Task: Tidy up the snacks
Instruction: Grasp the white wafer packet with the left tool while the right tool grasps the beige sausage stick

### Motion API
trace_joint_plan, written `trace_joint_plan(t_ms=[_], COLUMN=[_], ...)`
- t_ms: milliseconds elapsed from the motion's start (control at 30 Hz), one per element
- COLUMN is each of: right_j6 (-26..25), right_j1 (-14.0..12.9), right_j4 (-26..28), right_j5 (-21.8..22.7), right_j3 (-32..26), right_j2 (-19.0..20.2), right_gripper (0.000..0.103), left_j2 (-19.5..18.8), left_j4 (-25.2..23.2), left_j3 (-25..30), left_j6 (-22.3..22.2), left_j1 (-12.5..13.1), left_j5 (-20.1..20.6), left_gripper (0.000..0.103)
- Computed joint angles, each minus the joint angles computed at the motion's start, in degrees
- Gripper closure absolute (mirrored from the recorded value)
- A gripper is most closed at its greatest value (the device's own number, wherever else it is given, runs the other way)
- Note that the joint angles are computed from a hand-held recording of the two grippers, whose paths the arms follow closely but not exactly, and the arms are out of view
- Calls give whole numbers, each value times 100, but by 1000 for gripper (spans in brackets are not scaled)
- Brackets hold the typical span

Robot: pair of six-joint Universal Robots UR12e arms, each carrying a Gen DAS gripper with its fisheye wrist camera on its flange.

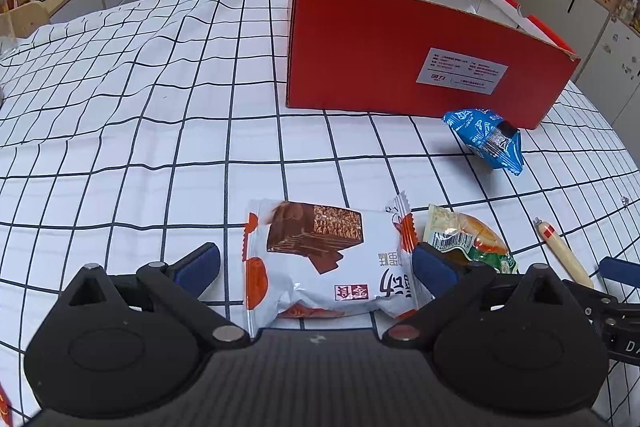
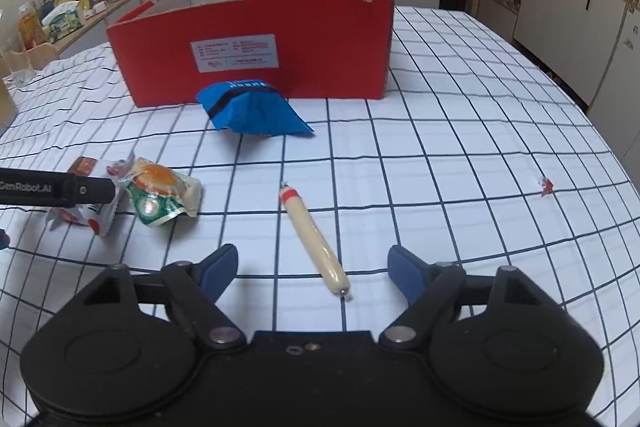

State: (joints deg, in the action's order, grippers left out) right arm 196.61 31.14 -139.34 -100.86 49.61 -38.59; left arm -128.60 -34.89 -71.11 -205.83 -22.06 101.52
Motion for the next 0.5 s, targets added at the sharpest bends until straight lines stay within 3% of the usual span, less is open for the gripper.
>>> trace_joint_plan(t_ms=[200,500], right_j6=[-119,-475], right_j1=[3,16], right_j4=[100,136], right_j5=[-14,-58], right_j3=[-135,-467], right_j2=[90,293], right_gripper=[35,71], left_j2=[2,39], left_j4=[107,132], left_j3=[-27,-63], left_j6=[12,33], left_j1=[-5,19], left_j5=[1,-243], left_gripper=[1,24])
